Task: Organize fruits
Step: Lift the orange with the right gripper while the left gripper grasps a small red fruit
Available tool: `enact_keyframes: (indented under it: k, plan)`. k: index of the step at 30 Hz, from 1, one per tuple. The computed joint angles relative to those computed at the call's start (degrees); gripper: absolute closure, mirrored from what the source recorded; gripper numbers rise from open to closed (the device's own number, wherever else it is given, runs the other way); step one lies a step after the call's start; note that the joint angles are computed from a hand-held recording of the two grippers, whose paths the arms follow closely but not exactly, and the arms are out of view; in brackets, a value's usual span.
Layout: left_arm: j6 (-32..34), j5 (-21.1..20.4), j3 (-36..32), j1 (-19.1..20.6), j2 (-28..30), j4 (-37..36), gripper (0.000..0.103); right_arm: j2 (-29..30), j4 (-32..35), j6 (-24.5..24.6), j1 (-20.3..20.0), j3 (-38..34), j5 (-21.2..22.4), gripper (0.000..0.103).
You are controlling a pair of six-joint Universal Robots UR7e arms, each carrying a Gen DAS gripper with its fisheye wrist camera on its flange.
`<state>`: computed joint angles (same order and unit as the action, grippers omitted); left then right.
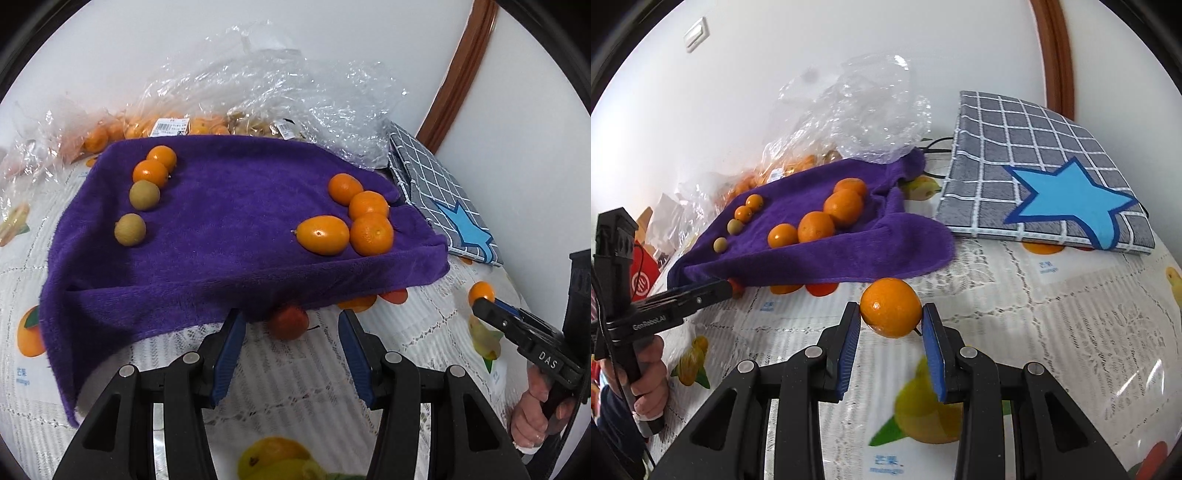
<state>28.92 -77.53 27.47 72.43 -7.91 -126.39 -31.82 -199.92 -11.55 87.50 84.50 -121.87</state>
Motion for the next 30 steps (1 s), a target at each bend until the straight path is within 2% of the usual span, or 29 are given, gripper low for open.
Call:
enact_keyframes:
  k: [10,15,19,30]
  plan:
    - [-0.27,3.14,-2.24,-0.8,1.88,1.55,0.066,-0.06,0.79,-0.33,0.02,-0.04,-0.41,0.069]
    - [-0.12,3.73,-1.99,-0.9,1.87,1.31,0.08,-0.05,1.74,-0.47,-0.05,-0.35,-0.45,0.069]
    - [-0.79,2.81,-1.64,-0.68,1.53,0.72,0.08,-0.1,2.01,-0.37,-0.11,-0.42,-0.44,0.069]
    - [0.74,-1.97,6.78,-0.42,-3.05,-5.81,0.08,-0.24,2.15,0.26,-0.34,-0.2,0.07,0.069]
